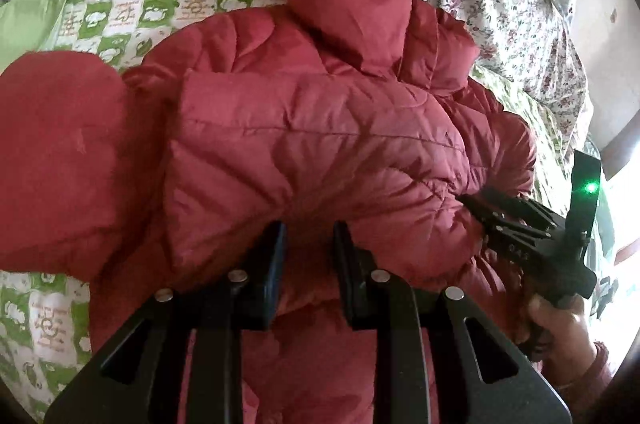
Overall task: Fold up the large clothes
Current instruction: 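Grasp the other sleeve with the left gripper and lift it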
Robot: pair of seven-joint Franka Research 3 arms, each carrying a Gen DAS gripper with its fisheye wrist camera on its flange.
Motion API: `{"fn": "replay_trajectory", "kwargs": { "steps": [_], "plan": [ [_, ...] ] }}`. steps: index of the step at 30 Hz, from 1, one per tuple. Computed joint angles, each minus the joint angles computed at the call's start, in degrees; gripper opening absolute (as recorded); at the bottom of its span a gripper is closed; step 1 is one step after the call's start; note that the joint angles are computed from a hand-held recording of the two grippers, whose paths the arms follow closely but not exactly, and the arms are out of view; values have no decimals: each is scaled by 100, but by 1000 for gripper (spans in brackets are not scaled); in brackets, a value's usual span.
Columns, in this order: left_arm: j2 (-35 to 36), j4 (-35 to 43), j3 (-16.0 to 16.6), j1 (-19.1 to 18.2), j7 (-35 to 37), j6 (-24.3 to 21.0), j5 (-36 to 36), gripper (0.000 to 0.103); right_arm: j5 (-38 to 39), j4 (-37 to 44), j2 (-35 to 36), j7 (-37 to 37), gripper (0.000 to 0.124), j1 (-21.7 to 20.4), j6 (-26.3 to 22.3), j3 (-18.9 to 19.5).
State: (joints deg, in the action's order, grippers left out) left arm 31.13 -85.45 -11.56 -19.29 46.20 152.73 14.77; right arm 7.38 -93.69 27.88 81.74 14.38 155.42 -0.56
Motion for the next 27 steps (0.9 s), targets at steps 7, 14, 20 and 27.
{"fn": "replay_trajectory", "kwargs": {
  "steps": [7,14,20,27],
  "plan": [
    [-969,-1268,286,-73,-934,632,356,30,960,-313,-435,-542,61,-462,-39,447],
    [-1795,-2513,507,81,-2239,1178,970,43,1621,-720,-955,-1157,61,-538,-97,578],
    [-2242,-3279,613,349,-3399,1473,1489,51,2135,-1087,-1349,-1727,61,-529,-172,633],
    [-2688,-3960,613,862,-4369,1567,1898,51,2983,-1484,-1779,-2575,61,-542,-381,650]
  ]
}}
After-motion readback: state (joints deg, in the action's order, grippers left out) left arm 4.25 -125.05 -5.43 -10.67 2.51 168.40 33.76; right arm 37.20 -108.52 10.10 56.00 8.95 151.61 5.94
